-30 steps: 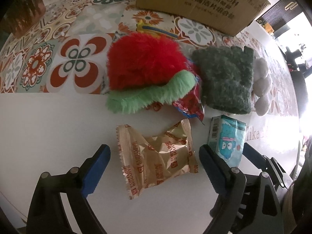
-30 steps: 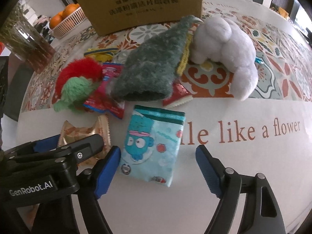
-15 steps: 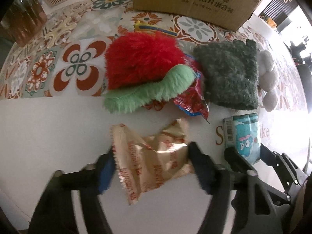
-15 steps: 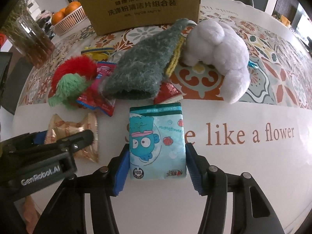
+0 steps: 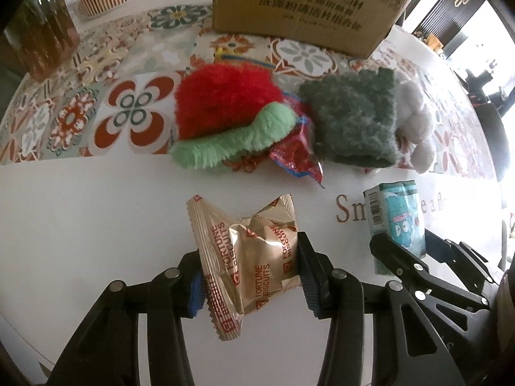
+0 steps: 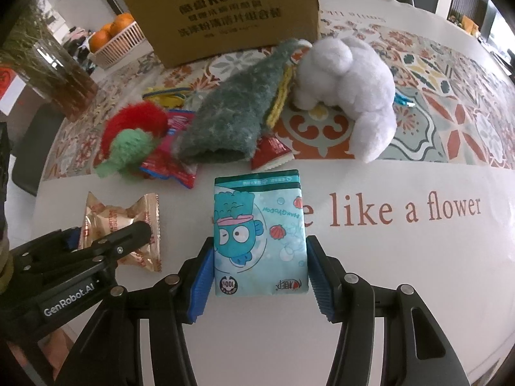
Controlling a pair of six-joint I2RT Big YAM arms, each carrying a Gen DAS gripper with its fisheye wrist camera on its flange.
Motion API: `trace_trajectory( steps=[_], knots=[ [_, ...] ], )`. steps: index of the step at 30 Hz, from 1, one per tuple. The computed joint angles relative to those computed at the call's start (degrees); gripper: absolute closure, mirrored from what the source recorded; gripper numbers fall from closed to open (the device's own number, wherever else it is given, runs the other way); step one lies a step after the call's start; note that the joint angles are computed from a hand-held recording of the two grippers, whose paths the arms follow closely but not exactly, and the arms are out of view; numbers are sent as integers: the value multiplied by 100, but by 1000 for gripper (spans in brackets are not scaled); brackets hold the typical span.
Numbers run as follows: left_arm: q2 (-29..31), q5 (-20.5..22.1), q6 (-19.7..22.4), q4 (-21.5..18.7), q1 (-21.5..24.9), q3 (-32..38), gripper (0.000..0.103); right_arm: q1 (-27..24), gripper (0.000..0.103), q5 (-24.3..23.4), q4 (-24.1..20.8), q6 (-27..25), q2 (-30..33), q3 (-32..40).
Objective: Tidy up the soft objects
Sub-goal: 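Close the right tool on the tissue pack while the left tool grasps the gold packet, then carry both items over the cardboard box and open both tools to drop them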
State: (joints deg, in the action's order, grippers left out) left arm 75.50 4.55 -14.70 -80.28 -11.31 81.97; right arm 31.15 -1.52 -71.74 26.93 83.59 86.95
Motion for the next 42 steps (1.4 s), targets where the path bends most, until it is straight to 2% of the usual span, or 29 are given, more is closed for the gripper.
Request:
trace_trajectory(
  steps=[9, 21, 34, 42],
  knots=[
    [-239, -236, 139, 41, 52, 274, 55, 16, 48, 182, 46, -31, -70, 333],
    [-241, -446, 344, 459, 25, 985, 55, -4, 48, 525, 337, -186, -118, 962],
    [111, -571, 573, 777, 39, 1745, 55, -126, 48, 667, 638, -353, 100, 1544],
    [482, -676, 730, 894, 69, 2327, 55, -277, 48, 711, 741, -522, 410, 2145]
  ],
)
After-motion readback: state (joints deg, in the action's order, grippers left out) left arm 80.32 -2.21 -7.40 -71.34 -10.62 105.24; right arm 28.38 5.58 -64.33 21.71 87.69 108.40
